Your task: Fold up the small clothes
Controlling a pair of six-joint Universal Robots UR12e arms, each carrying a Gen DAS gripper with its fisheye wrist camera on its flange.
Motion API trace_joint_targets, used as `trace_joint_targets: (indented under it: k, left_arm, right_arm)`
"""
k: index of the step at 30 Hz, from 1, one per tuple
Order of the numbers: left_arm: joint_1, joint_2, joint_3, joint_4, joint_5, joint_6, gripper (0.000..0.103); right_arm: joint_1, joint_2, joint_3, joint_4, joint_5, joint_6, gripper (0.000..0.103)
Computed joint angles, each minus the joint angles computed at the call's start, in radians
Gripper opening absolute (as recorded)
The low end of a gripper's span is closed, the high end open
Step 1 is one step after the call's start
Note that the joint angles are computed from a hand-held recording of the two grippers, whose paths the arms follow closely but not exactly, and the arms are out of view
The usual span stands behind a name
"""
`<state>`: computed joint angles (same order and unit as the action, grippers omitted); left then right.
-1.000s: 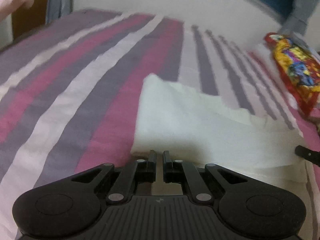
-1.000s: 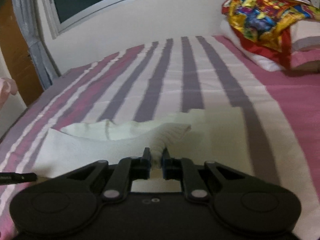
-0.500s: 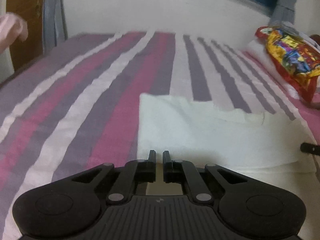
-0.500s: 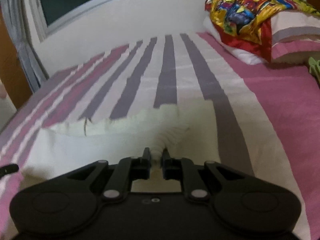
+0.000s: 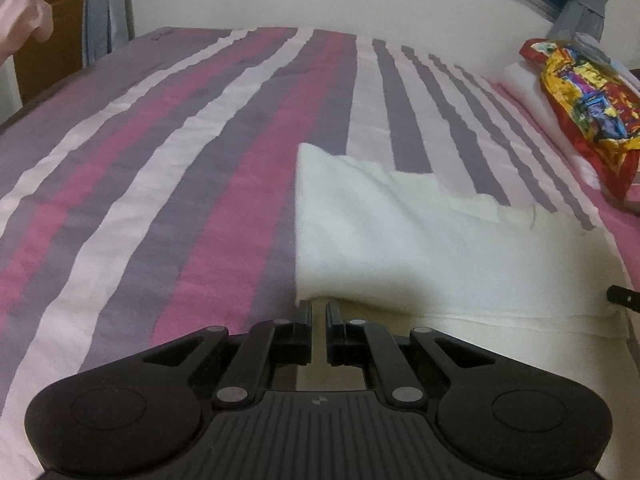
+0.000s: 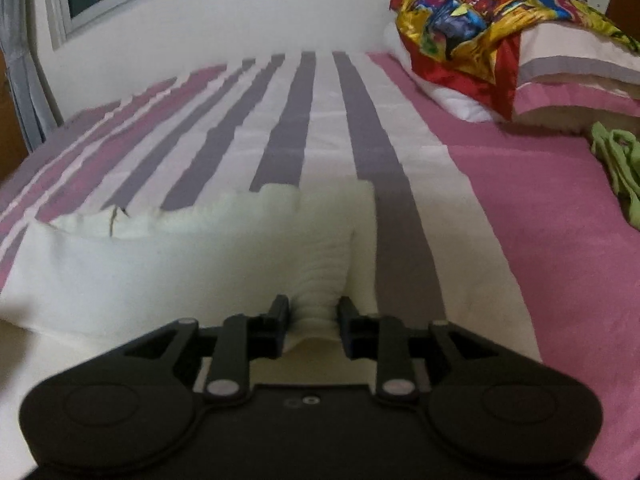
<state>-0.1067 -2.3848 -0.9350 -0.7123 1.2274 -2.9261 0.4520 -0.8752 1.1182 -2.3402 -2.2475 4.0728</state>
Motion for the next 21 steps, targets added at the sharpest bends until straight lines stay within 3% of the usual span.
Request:
trace_joint_targets:
  k: [5,11,16,21]
  left_arm:
    - [-0.011,-0.027,0.047,-0.005,-0.036,-0.001,0.004]
    - [-0.034,-0.099,0.163,-0.093,-0.009,0.002,0.004]
    - [-0.022,-0.099,0.156,-0.092,-0.052,-0.027,0.004]
    - [-0.022,-0.067,0.107,-0.049,-0.058,-0.02,0.004]
  right_arm:
    - [0.012,-0.001,0.008,-0.078,-0.06,-0.009,0.029]
    - [0.003,0.032,-0.046,-0.088,-0.021,-0.07,0.036]
    - [-0.014,0.028,-0.043,0.013,0.06,-0.001,0.038]
    - [-0.004,0.024,-0.032,-0.041,0.037,-0.01,0.04]
